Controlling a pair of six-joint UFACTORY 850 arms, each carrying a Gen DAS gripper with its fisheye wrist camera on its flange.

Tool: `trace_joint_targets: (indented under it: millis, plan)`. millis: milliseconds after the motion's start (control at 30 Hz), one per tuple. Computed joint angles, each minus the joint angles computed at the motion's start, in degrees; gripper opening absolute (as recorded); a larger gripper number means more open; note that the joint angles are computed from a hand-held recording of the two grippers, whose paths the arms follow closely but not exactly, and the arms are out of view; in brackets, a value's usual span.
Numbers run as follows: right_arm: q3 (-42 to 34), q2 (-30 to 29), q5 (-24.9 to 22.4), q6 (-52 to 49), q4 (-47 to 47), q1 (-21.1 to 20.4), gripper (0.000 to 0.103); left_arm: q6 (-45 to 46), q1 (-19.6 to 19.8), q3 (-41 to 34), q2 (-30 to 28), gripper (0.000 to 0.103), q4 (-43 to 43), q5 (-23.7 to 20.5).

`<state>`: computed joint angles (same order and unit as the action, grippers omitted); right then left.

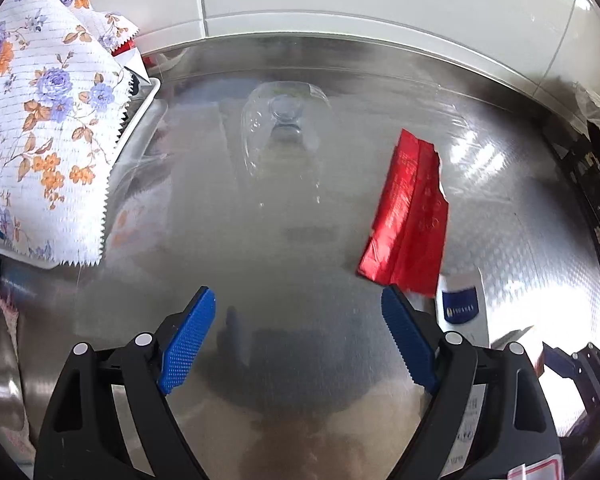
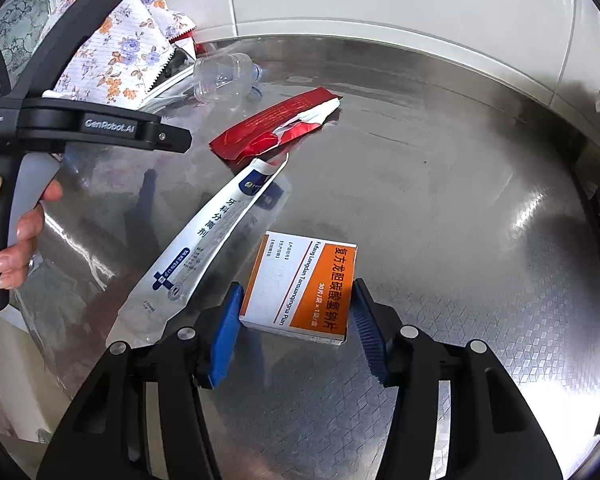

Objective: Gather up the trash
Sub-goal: 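Grasp the clear plastic jug with the left tool while the right tool grasps the orange-white medicine box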

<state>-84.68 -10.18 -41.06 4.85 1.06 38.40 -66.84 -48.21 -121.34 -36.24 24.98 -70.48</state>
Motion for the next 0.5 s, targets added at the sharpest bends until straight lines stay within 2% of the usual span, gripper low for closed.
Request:
trace_joint_targets:
  millis: [500]
  plan:
    - [-1.3,-1.5,0.8,-3.7,1.9,-1.2,0.056,6.8,7.1,-21.2,-13.9,0.088,-1.7,-3.6]
